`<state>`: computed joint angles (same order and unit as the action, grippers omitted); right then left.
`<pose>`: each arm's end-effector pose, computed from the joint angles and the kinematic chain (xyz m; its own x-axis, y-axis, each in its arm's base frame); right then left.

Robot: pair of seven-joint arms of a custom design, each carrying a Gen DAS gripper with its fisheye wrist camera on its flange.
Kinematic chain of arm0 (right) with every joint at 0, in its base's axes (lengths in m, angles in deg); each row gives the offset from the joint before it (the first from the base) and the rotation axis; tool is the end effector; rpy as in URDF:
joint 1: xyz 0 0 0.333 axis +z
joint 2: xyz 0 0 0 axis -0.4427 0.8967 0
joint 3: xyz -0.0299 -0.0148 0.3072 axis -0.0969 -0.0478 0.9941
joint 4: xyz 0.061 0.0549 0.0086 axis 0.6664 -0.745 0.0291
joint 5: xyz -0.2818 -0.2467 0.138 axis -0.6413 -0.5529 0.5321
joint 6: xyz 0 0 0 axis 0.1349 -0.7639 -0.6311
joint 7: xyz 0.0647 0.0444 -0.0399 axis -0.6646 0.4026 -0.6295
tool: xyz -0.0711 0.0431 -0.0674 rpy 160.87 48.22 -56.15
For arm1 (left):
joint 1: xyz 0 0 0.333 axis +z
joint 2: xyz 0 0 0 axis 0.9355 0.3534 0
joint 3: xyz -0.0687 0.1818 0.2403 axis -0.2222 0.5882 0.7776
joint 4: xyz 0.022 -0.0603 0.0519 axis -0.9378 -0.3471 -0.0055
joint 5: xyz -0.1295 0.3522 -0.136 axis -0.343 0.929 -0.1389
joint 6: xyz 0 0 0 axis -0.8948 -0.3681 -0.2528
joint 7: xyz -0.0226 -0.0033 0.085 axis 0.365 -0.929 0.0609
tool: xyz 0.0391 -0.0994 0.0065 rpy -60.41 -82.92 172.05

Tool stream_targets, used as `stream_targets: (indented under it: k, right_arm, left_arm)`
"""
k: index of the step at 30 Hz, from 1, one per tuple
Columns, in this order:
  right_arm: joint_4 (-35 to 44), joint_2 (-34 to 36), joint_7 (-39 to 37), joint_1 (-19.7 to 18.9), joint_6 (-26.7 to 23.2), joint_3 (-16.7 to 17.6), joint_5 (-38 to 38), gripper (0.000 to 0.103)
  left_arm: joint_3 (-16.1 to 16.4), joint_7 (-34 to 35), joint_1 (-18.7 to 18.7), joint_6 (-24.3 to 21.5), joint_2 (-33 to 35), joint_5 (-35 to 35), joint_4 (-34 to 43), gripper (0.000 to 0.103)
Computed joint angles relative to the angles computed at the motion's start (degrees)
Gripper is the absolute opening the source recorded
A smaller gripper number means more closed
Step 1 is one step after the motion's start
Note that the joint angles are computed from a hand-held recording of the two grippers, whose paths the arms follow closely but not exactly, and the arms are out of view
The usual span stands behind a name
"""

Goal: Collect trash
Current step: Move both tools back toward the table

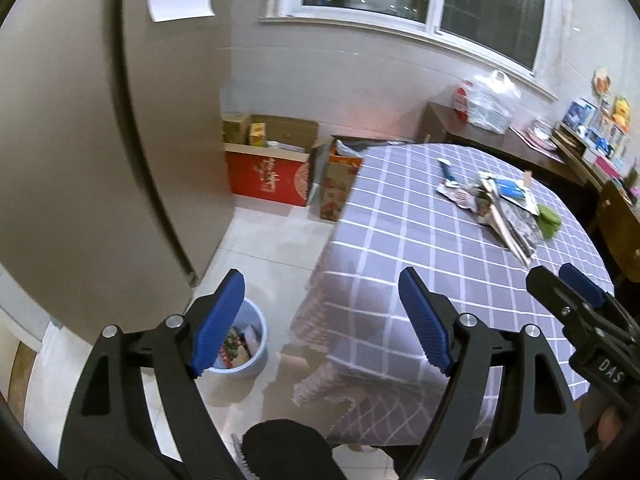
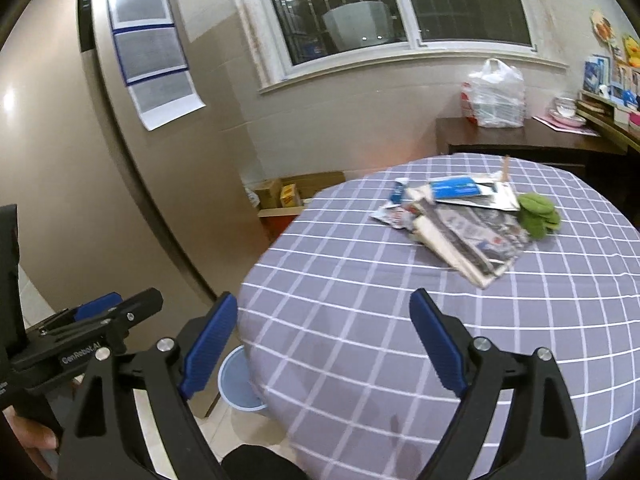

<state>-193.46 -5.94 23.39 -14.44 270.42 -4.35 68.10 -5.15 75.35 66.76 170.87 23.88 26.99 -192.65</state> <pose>0.4746 0.1726 0.4825 0.1521 -0.9549 -0.2550 -0.5735 0.1249 -0.8096 0.5122 -0.0901 0.5296 0.0271 -0.9962 0.0822 -0.6680 -0.0792 -0.7400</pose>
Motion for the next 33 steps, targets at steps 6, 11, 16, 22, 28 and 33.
stream_targets:
  k: [6, 11, 16, 22, 28, 33]
  right_arm:
    - [-0.1, 0.7, -3.4, 9.1, -0.5, -12.9, 2.2, 0.086]
    - [0.8, 1.8, -8.0, 14.2, -1.5, -21.4, 6.0, 0.086]
    - [2.1, 2.8, -14.8, 19.8, -3.1, -29.7, 12.6, 0.086]
    - [5.6, 5.1, -25.9, 26.0, -6.3, -38.4, 24.8, 0.086]
    - [8.7, 7.9, -30.1, 22.4, -9.1, -36.9, 28.9, 0.086]
    - [11.5, 10.3, -29.3, 17.9, -10.6, -34.2, 27.5, 0.086]
  left_arm:
    - [-1.6, 1.2, -2.0, -2.4, 5.5, -0.7, 6.1, 0.078]
    - [-2.7, 3.0, -3.7, -4.3, 10.6, -2.5, 11.5, 0.079]
    - [-4.1, 4.2, -4.9, -6.5, 15.5, -2.9, 16.7, 0.079]
    - [-6.7, 13.2, -5.3, -9.1, 22.0, -14.9, 23.5, 0.079]
    - [-8.2, 13.1, -5.5, -9.1, 27.7, -15.9, 29.4, 0.079]
    - [-10.0, 15.2, -5.0, -9.3, 32.9, -17.6, 35.7, 0.079]
